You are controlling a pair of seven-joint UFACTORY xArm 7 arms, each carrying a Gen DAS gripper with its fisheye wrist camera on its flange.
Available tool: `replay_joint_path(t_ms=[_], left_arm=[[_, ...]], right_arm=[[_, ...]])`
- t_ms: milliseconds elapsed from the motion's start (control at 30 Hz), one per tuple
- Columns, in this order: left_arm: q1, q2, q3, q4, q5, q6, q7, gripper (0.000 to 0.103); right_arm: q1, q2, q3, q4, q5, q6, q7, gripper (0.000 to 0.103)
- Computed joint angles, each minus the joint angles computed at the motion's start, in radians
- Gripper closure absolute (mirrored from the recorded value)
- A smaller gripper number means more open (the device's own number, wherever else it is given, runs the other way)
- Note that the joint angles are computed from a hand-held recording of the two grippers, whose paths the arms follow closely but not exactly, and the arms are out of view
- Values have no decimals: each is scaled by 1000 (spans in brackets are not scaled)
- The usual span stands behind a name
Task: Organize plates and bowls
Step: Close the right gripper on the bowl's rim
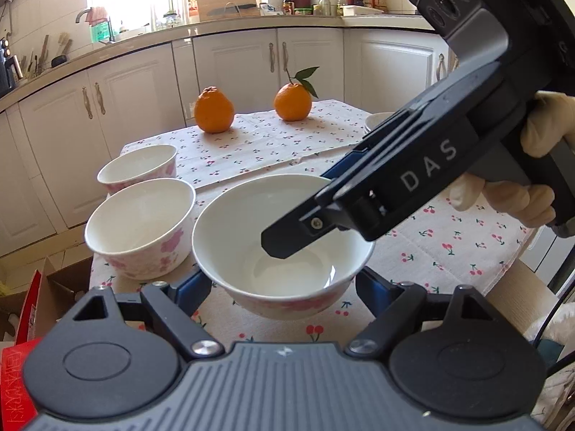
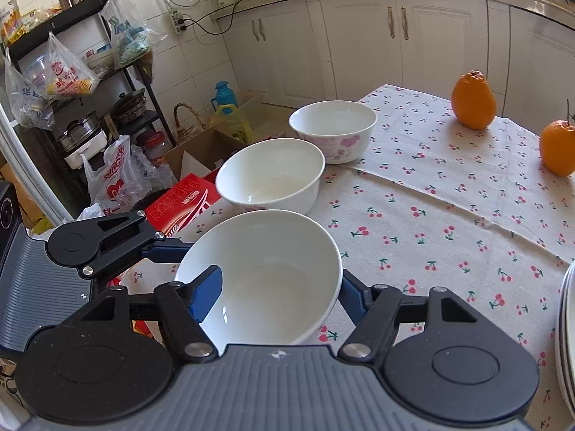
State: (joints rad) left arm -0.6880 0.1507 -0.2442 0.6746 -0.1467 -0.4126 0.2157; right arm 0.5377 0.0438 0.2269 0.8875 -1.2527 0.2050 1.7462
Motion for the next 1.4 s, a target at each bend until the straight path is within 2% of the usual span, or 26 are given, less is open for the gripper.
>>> replay_joint_path(t_ms=[167, 467, 800, 933, 1167, 1400], left_arm=[[73, 34, -51, 45, 163, 27, -118, 16], [61, 99, -51, 129, 245, 53, -149, 16], [43, 167, -48, 215, 271, 89, -145, 16], [55, 183, -61, 234, 286, 103, -155, 16], [69, 199, -73, 254, 306, 116, -166, 16], [46, 206, -52, 263, 288, 125, -165, 16]], right_arm=[[-18, -58, 9, -61, -36, 18, 85, 28], [-75, -139, 53, -143, -30, 47, 130, 28], [-127, -179, 76, -193, -20, 45, 152, 28], [-138, -185, 82, -203, 4, 47, 126, 28], [-156, -179, 84, -211, -13, 34, 151, 28], [-158, -163, 78, -202, -32, 24, 159, 25]])
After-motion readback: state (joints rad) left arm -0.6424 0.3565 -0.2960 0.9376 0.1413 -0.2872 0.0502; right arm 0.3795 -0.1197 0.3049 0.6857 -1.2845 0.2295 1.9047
